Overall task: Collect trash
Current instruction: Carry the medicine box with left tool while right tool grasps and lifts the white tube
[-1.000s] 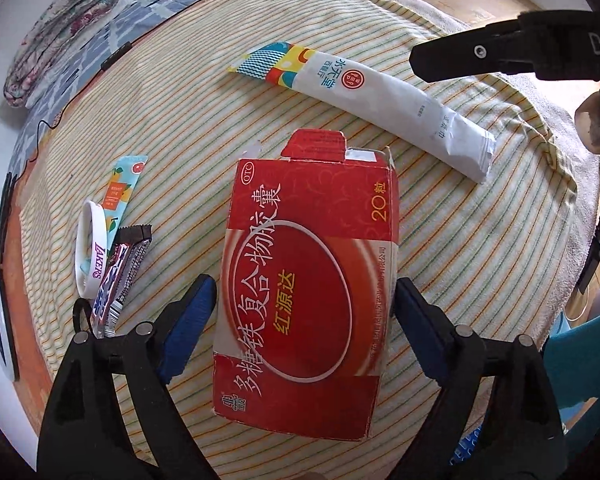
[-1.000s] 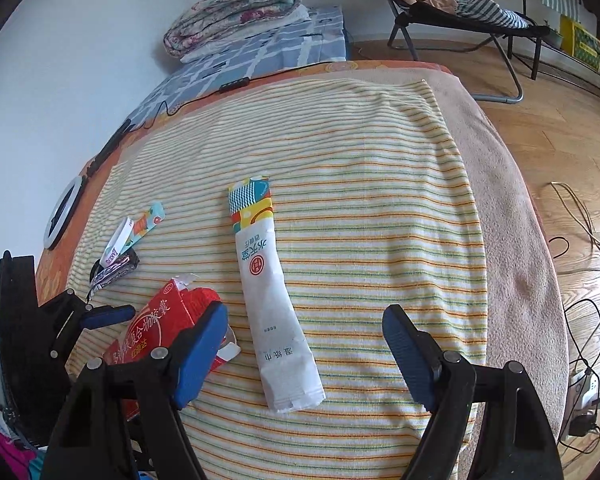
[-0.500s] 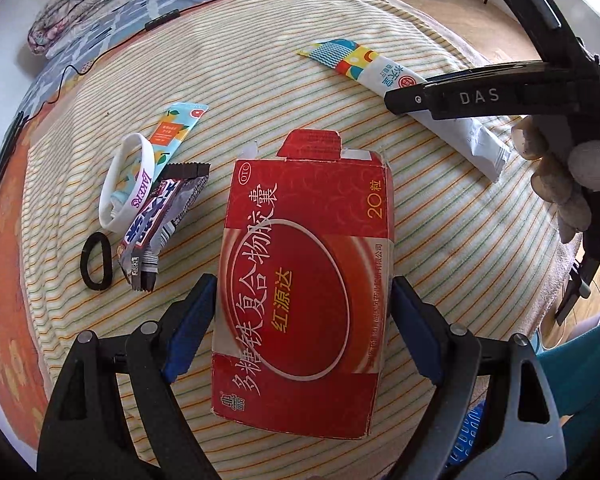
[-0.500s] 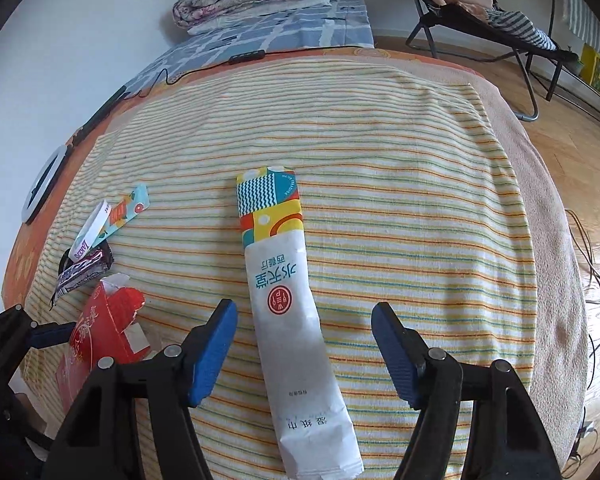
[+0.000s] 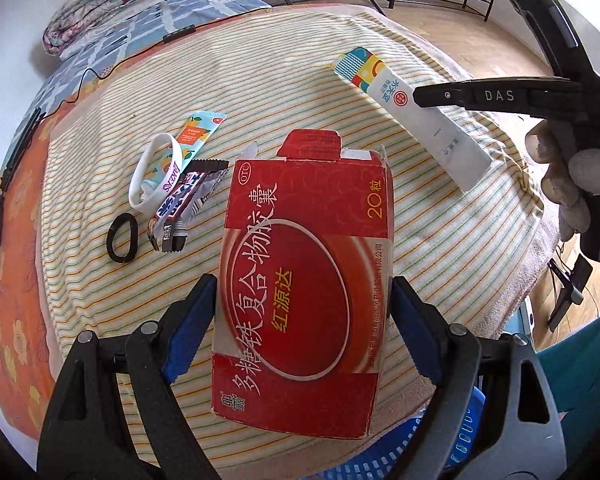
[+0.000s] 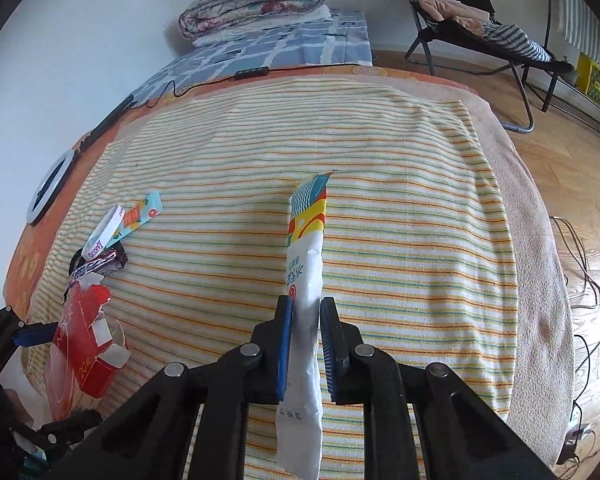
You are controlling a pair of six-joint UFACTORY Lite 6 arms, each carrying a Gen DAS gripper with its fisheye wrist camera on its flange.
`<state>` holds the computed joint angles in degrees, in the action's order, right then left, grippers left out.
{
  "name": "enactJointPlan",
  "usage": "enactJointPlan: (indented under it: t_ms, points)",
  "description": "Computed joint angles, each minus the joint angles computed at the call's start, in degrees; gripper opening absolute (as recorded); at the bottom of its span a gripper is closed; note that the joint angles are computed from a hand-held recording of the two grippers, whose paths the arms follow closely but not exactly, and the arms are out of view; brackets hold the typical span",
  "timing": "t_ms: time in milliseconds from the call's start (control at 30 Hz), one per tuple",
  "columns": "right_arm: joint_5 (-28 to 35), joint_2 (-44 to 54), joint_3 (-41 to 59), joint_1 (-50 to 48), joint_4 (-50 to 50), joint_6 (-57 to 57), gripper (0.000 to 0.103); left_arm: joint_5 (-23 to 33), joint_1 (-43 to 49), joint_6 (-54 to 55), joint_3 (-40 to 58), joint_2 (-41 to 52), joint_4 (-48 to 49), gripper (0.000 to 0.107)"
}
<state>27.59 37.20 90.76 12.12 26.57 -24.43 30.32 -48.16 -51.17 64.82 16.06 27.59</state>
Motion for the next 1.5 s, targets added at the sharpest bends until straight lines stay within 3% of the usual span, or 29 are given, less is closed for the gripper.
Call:
enactJointPlan:
  t_ms: [167, 300, 367, 400, 433, 467, 533, 600, 667, 700, 767, 800, 933, 1133, 1300, 1500]
  points:
    - [-1.5, -7.3, -7.4, 0.3, 3.5, -4.9, 0.005, 1.8, -2.8, -5.1, -3.4, -4.5, 2.7, 0.087]
    - [-0.5, -5.7, -6.5, 1.4, 0.4, -3.3, 0.005, 2.1, -3.9, -7.0, -5.9, -7.2, 2.7, 0.087]
    - [-3.3, -5.3, -7.1, 2.3, -8.3, 5.8, 0.030, 2.0, -4.2, -7.6, -7.3, -8.6, 2.6, 0.087]
    - [-4.0, -4.8, -6.8, 2.4, -10.4, 8.0, 0.063, 1.9, -4.6, -8.2, -8.0, -9.3, 2.7, 0.087]
    - [-4.4, -4.1, -6.3, 2.4, -10.8, 7.8, 0.081, 1.9, -4.7, -8.5, -8.5, -9.7, 2.7, 0.087]
    - [-4.4, -3.1, -5.3, 2.4, -11.2, 7.5, 0.081, 1.8, -4.8, -8.7, -9.0, -10.1, 2.6, 0.087]
    - [-3.1, 0.2, -1.6, 2.9, -15.2, 10.9, 0.071, 1.5, -5.0, -9.1, -9.5, -10.2, 2.6, 0.087]
    - [-2.3, 3.5, 1.7, 3.3, -17.4, 13.4, 0.070, 1.2, -4.8, -9.1, -9.8, -10.1, 2.6, 0.087]
    - [-0.7, 6.7, 4.9, 3.7, -17.8, 13.7, 0.061, 0.7, -4.4, -8.8, -10.1, -10.1, 2.2, 0.087]
    - [0.0, 7.8, 6.0, 3.7, -17.8, 13.2, 0.049, 0.7, -4.3, -8.8, -10.2, -10.1, 2.2, 0.087]
    - [-0.9, 7.5, 5.7, 3.8, -17.0, 12.3, 0.040, 0.5, -4.3, -9.1, -10.8, -10.5, 2.3, 0.087]
    - [-0.1, 7.6, 6.3, 3.5, -15.7, 11.4, 0.026, 0.5, -4.3, -9.3, -11.0, -10.8, 2.3, 0.087]
    - [-0.1, 4.2, 3.2, 1.7, -7.9, 5.9, 0.010, 1.0, -5.0, -11.1, -12.1, -12.5, 2.9, 0.087]
    - [-1.5, -7.7, -7.8, 1.1, -0.1, -1.2, 0.008, 4.5, -8.5, -14.9, -13.8, -16.9, 4.9, 0.087]
    - [1.0, -21.6, -20.2, 1.3, 9.6, -10.3, 0.008, 8.7, -13.0, -19.4, -16.6, -22.3, 6.1, 0.087]
    - [3.2, -40.3, -35.7, 5.1, 11.5, -12.9, 0.008, 15.8, -22.2, -27.3, -20.6, -28.5, 7.9, 0.087]
